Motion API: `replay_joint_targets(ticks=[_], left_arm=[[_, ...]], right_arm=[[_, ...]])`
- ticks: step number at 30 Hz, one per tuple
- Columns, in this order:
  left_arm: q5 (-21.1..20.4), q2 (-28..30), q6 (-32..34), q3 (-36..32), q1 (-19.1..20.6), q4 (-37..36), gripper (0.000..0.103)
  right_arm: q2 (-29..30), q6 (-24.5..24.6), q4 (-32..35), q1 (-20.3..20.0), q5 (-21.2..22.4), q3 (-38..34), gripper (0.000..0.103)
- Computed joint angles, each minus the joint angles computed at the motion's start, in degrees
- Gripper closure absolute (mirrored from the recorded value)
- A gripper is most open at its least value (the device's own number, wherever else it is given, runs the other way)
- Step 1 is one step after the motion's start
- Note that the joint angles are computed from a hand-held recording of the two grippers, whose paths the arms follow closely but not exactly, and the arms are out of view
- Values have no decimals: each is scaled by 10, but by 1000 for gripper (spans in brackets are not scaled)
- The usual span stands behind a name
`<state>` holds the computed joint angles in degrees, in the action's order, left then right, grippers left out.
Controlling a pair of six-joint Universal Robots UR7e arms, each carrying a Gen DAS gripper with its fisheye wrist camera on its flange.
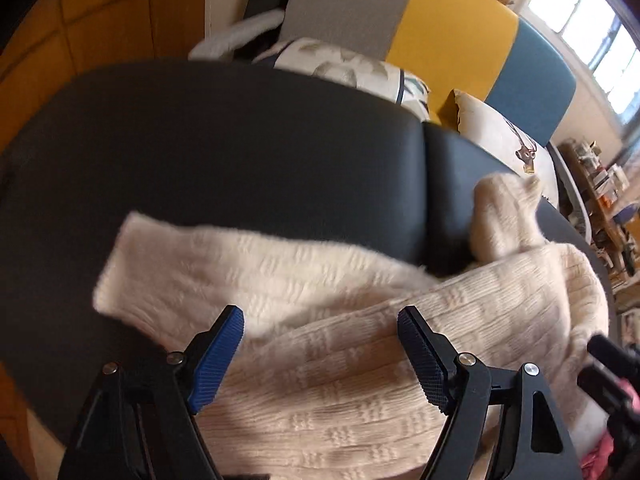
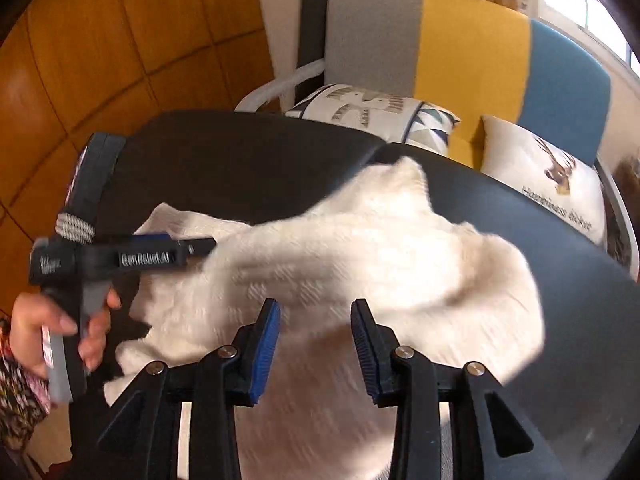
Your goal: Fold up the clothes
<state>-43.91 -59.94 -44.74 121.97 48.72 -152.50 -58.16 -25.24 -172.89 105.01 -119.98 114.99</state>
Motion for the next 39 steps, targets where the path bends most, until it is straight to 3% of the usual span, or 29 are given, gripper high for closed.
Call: replay_joint_targets(ticks=[4, 10, 13, 14, 15, 17, 20, 24, 28, 29, 30, 32, 34, 37, 39], left_arm=[[5, -21, -30, 39, 3, -62, 23], [43, -31, -109, 38, 14, 24, 23], [64, -20, -107, 26, 8, 66, 23], [70, -14, -124, 16, 2, 108, 23], [75, -10, -135, 9, -4, 134, 23], [83, -5, -140, 12, -13, 140, 23], [75, -7, -150, 16, -24, 139, 23], [75, -14, -122, 17, -24, 126, 23], [103, -2, -92, 0, -15, 121, 23], [115, -6, -98, 3, -14, 126, 23], [124, -11, -113, 5, -12, 140, 23], [129, 0, -125, -15, 10, 155, 23], [122, 3, -132, -23, 30, 157, 22], [112, -7, -134, -17, 43, 154, 21], [110, -13, -128, -12, 42, 155, 21]], right_arm=[[59, -75, -9, 27, -42, -34, 66], [162, -137, -23, 35, -158, -88, 62], [158, -166, -82, 20, -136, -64, 62], [156, -175, -101, 15, -128, -56, 68], [154, -183, -120, 10, -119, -47, 80], [122, -162, -113, 0, -85, -28, 97], [77, -135, -103, -14, -43, -2, 103], [34, -112, -93, -25, -12, 19, 103], [10, -97, -73, -32, 34, 32, 103], [3, -93, -64, -33, 57, 36, 100], [-4, -89, -55, -34, 79, 40, 87], [-10, -77, -32, -33, 114, 41, 74], [1, -72, 7, -20, 105, 28, 74], [50, -128, 14, 15, 46, -5, 73], [74, -121, 35, 24, 29, -26, 72]])
